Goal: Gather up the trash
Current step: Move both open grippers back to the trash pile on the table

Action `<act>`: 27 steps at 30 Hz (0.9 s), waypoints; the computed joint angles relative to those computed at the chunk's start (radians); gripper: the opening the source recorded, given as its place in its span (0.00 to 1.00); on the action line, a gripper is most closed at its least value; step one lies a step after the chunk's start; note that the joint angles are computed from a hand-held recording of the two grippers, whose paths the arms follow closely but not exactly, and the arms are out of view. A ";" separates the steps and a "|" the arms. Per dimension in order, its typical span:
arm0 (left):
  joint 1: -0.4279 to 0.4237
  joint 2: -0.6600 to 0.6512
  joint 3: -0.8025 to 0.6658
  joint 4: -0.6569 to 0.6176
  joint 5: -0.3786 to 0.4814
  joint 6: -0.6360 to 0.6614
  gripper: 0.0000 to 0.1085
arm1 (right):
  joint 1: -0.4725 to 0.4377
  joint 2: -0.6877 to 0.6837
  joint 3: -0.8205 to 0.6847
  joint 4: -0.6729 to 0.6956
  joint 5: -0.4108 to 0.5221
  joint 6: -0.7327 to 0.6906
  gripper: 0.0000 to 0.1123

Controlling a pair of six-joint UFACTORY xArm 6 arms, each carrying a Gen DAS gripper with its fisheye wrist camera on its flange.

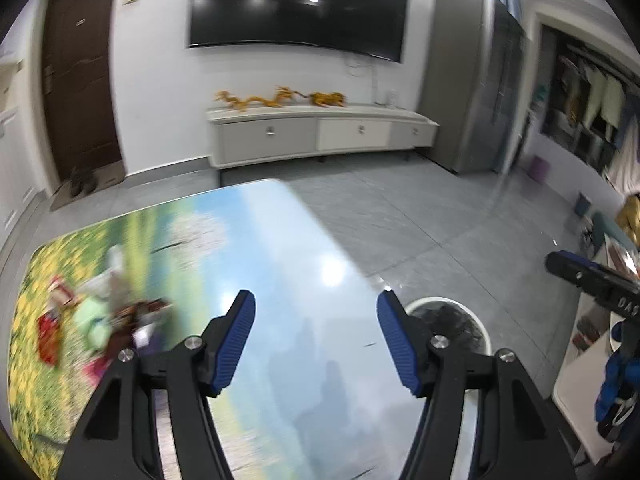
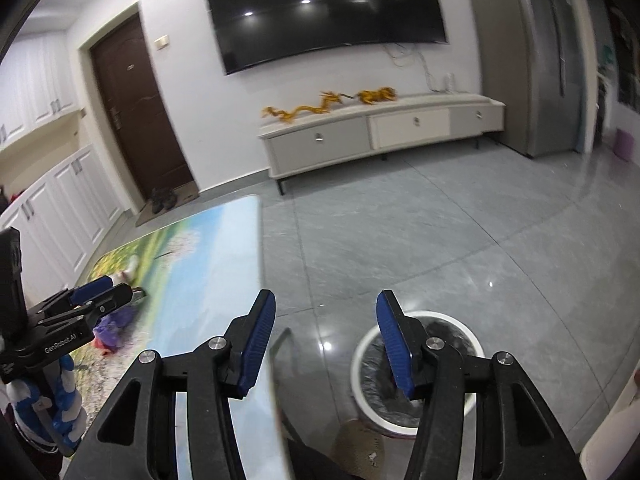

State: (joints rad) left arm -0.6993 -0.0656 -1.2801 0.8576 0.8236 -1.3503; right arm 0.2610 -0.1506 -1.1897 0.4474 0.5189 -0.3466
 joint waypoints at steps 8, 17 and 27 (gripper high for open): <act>0.059 -0.352 0.371 0.051 0.072 -0.147 0.57 | 0.148 0.017 -0.063 -0.069 0.046 0.022 0.46; 0.108 -0.673 0.667 -0.038 0.201 -0.156 0.57 | 0.298 0.164 -0.210 0.040 0.194 -0.060 0.46; 0.201 -0.712 0.745 -0.116 0.067 -0.132 0.57 | 0.407 0.408 -0.440 0.166 0.377 -0.115 0.46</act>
State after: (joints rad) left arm -0.4987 -0.7778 -0.5350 0.7415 0.8904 -1.4825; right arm 0.6677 0.2575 -1.6299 0.6131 0.8956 -0.4618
